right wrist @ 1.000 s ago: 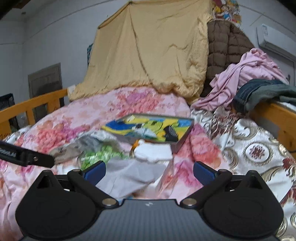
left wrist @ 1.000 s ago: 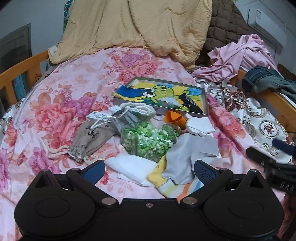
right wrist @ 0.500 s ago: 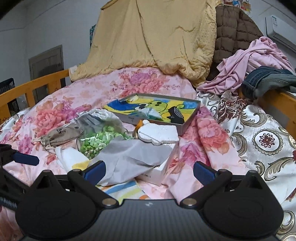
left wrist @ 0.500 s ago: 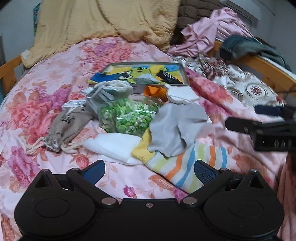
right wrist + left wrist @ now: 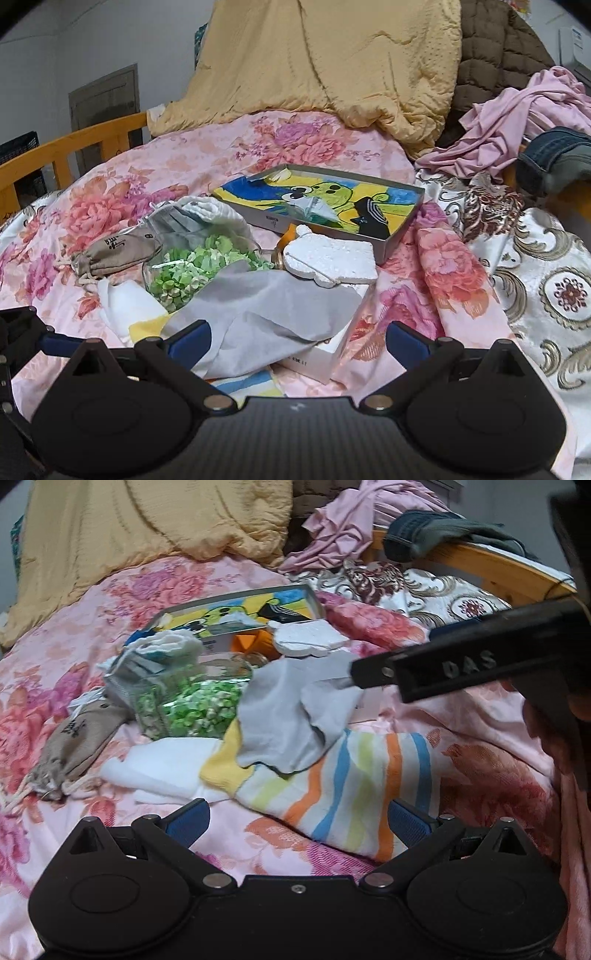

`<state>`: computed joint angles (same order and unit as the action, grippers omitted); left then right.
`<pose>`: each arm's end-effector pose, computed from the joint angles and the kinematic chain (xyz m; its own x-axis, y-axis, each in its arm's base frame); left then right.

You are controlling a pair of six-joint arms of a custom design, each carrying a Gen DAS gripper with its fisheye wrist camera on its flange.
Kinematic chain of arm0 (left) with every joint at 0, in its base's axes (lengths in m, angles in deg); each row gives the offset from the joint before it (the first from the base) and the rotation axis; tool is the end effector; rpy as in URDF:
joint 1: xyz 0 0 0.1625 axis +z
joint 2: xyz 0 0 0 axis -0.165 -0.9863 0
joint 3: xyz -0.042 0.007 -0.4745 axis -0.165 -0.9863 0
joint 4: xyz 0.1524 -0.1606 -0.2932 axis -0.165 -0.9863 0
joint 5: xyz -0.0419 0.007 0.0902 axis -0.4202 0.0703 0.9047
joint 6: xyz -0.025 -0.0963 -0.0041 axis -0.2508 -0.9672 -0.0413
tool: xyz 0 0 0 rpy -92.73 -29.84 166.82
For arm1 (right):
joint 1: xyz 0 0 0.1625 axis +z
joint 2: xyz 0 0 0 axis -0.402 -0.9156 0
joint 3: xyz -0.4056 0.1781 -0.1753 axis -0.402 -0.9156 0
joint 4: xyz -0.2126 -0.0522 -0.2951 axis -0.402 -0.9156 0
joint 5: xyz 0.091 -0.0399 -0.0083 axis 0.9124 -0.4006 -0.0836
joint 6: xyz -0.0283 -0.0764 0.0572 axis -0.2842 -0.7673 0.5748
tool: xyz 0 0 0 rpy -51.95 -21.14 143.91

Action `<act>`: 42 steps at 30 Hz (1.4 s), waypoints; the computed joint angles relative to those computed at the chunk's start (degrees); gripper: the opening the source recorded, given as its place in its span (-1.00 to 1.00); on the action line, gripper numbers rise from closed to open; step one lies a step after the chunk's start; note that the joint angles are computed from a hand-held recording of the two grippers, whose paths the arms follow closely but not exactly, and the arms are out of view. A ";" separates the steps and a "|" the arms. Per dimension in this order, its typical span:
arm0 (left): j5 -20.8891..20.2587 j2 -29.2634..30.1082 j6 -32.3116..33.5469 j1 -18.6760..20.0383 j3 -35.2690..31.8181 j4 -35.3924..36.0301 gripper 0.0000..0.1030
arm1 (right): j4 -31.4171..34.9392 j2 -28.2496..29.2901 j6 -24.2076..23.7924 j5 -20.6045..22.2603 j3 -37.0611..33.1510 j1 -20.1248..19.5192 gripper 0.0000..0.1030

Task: Organize soft objects
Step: 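Grasp the colourful striped sock with the left gripper while the right gripper grasps the grey cloth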

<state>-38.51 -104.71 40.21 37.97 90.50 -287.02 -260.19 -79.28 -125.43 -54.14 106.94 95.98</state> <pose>-0.3025 -0.3970 -0.0619 -0.6075 0.4357 -0.6641 0.7439 0.6052 -0.2834 0.0034 -0.4306 0.2533 -0.6739 -0.2584 0.6922 -0.6968 0.5338 -0.4791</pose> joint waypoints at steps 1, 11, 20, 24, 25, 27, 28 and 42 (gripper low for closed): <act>-0.20 0.30 0.64 0.19 -0.29 -0.29 0.98 | 0.79 -0.02 -0.37 -0.02 -0.48 0.16 0.99; -2.46 1.15 -0.61 2.55 -4.26 6.26 0.96 | 7.35 1.49 -4.93 -1.03 -5.31 1.23 0.99; -1.63 2.40 -3.82 3.49 -6.74 8.71 0.78 | 9.88 4.59 -8.89 -2.01 -9.95 1.56 0.99; -2.31 2.63 -3.40 3.69 -6.67 7.15 0.66 | 13.42 4.44 -7.75 -2.78 -10.90 1.26 0.94; -2.64 2.66 -3.16 3.80 -6.68 6.91 0.61 | 13.13 4.57 -8.10 -2.76 -10.78 1.24 0.93; -3.63 2.76 -2.49 3.99 -6.61 6.06 0.49 | 12.45 4.76 -9.10 -2.38 -10.35 1.20 0.85; -4.15 2.76 -2.25 4.10 -6.61 5.87 0.40 | 12.61 4.72 -9.29 -2.27 -10.28 1.23 0.84; -3.92 1.47 -6.67 4.63 -6.06 5.80 -0.56 | 2.60 8.43 -17.91 -2.93 -7.83 1.64 0.07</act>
